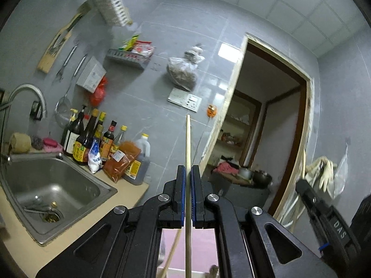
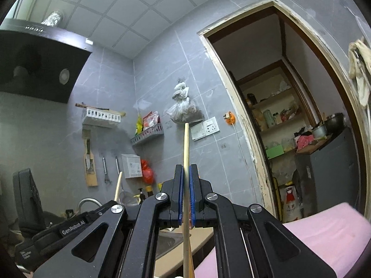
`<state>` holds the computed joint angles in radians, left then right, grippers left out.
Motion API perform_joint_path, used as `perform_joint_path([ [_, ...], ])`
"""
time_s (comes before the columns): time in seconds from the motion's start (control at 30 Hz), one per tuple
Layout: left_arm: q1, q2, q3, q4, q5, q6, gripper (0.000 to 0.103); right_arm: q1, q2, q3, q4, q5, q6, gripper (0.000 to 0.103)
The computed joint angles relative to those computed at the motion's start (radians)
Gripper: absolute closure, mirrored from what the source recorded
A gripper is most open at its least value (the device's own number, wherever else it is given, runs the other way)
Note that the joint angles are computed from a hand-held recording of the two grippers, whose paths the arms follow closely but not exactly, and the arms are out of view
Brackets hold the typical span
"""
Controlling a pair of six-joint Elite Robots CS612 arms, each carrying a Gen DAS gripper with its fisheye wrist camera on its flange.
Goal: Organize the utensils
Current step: 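Lift both held chopsticks and carry them upright to the white caddy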
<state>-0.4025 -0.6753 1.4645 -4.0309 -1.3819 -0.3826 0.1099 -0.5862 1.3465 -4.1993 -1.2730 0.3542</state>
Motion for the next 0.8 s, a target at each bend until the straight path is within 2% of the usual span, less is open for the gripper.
perform_joint_path([
  [0.2, 0.017, 0.014, -0.008, -0.015, 0.033, -0.076, 0.101, -0.002, 0.027, -0.03, 0.006, -0.015, 0.037, 0.1],
  [0.47, 0.006, 0.035, -0.019, -0.017, 0.109, -0.089, 0.101, 0.004, 0.046, -0.05, 0.034, -0.026, 0.012, 0.1],
  [0.8, -0.034, 0.061, -0.034, -0.046, 0.232, -0.005, 0.101, 0.007, 0.056, -0.054, 0.08, -0.036, -0.018, 0.1],
])
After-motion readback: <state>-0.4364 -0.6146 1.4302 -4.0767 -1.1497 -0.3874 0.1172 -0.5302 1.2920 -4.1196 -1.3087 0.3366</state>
